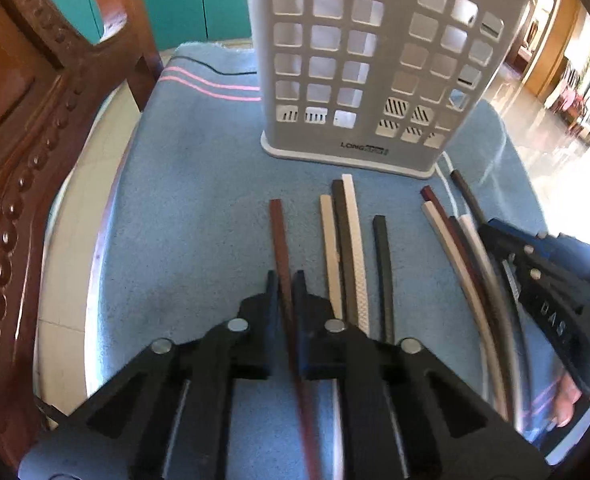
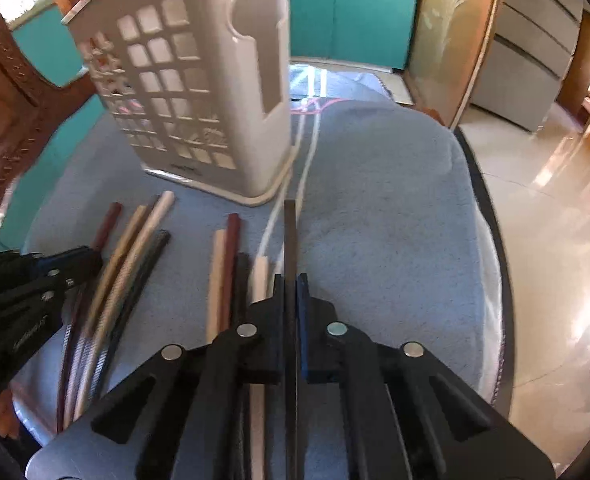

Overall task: Organize utensils
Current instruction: 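Grasp a reddish-brown chopstick with the left tool while the right tool grasps a dark chopstick, then lift both chopsticks and lower them into the white holder with both tools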

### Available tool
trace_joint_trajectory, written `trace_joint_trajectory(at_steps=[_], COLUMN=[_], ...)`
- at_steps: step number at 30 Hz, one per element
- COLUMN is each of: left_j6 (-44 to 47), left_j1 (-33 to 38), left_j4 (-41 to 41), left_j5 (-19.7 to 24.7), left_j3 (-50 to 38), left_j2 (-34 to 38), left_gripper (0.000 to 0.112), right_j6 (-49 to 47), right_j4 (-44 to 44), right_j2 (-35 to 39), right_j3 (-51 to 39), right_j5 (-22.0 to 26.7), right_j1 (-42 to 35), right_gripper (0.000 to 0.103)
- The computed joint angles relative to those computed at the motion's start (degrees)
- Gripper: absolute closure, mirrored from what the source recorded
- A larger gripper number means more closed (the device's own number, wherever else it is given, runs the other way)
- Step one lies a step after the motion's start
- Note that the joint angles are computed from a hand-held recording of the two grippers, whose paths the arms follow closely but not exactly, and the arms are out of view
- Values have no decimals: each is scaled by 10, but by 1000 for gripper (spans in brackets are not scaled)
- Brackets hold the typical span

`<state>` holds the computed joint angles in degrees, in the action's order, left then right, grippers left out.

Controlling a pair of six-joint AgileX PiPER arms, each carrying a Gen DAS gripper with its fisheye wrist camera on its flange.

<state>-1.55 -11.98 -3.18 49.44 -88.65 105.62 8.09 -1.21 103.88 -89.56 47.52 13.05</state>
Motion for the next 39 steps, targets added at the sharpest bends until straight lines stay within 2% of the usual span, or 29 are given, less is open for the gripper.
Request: trace_joint_trajectory(at_steps=[4, 14, 17, 21, 25, 29, 31, 33, 36, 39], left_j6=[14, 89, 101, 87, 40, -16, -46, -54, -62, -54], left_j1=[19, 45, 59, 70, 76, 60, 44, 40, 41, 37], left_j4=[-26, -78, -102, -110, -100, -57, -16, -12, -19, -11], left_j5=[-6, -3, 17, 35, 34, 2, -6, 11, 38, 12], left_j3=[13, 23, -26, -119, -241, -325, -369, -403, -425, -359], left_j2=[-44, -219, -234, -212, -164, -117, -83, -50, -6, -14], left_gripper=[105, 105, 105, 105, 105, 105, 105, 105, 105, 105], right_j6=[-16, -96, -84, -92, -60, 58, 101, 108, 112, 103], right_j4=[26, 110, 119, 143, 129, -4, -56, -67, -74, -65], right_j2=[-67, -209, -224, -210, -187, -158, -122, -89, -59, -62], right_j3=[33, -3, -31, -105, -169, -204, -233, -248, -244, -200], right_j5=[-21, 22, 26, 14, -35, -108, -112, -111, -95, -113], right_j1=[-13, -47, -38, -48, -45, -7, 3, 5, 10, 10], right_gripper=[97, 97, 97, 97, 96, 96, 96, 96, 97, 97])
